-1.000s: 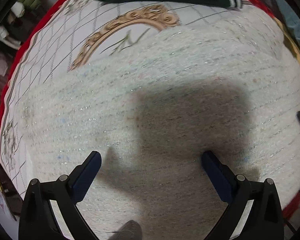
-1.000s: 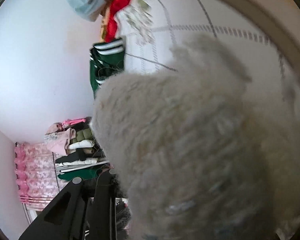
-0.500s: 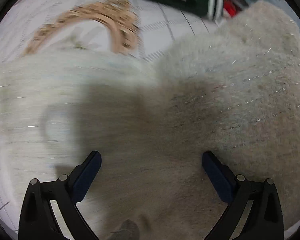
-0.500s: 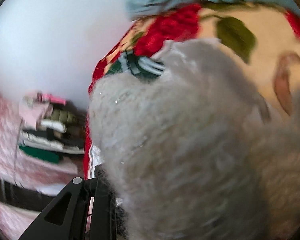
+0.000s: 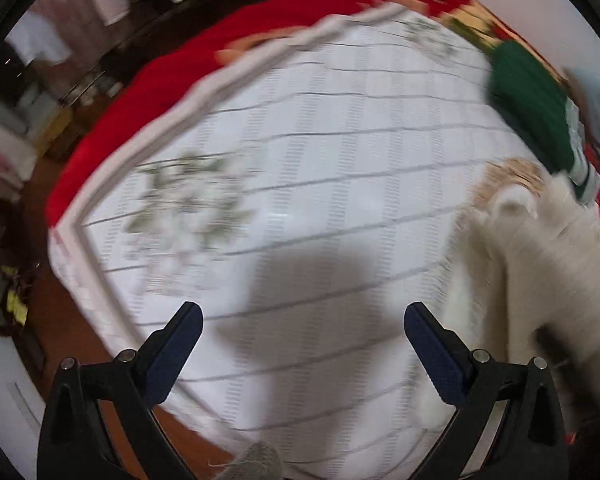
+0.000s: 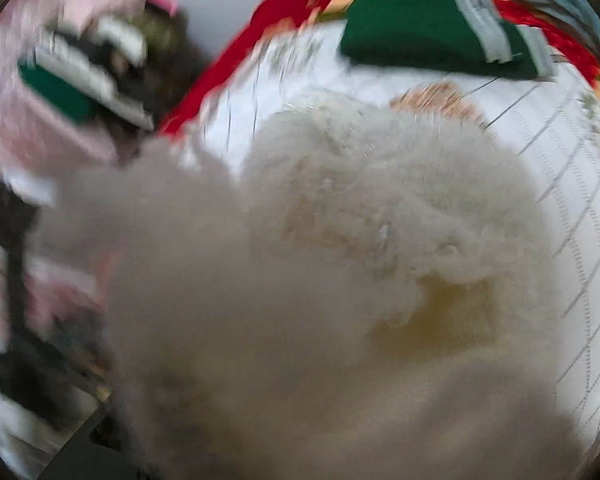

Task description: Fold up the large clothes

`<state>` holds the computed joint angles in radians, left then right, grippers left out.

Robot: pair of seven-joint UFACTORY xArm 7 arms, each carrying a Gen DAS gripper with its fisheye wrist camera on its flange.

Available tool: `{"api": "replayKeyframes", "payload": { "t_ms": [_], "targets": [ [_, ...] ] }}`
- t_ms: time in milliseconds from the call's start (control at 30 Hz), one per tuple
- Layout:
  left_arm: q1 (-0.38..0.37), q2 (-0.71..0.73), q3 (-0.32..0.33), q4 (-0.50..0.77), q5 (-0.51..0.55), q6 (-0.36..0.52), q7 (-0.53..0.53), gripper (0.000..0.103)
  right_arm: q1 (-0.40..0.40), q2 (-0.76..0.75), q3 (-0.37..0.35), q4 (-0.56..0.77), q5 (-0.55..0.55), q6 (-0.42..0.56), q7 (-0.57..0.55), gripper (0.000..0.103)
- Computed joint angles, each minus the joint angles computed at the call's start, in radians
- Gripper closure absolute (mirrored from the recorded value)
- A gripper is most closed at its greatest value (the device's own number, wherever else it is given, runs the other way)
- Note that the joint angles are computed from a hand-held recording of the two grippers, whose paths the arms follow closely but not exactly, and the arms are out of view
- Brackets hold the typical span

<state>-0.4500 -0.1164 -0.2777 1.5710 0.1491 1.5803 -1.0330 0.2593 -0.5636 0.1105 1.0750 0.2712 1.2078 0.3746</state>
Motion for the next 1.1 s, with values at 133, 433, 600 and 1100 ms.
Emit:
{"api": "replayKeyframes", "payload": {
  "t_ms": [133,433,600,1100],
  "targets": [
    [0.030,-0.054,0.023,-0.023,-0.010,0.020,0.022,0.000,0.047,0.042,0.054,-0.013,-0.015,0.051,-0.014,0.056],
    [0.047,0.035,0.016,0.132,-0.016,-0.067,0.108,0.000,0.075,0.029,-0.103,0.110,0.281,0.281,-0.086,0.022],
    [-0.025,0.141,-0.001,0.226,-0.031,-0.091,0.094,0.000,-0.056,-0.045,-0.193,0.148,0.225,0.396,-0.013,0.022],
    [-0.263,0.341,0.028,0.188,0.130,0.062,0.097,0.000,-0.211,0.151,-0.138,0.005,0.091,0.391,-0.031,0.095]
  ]
}}
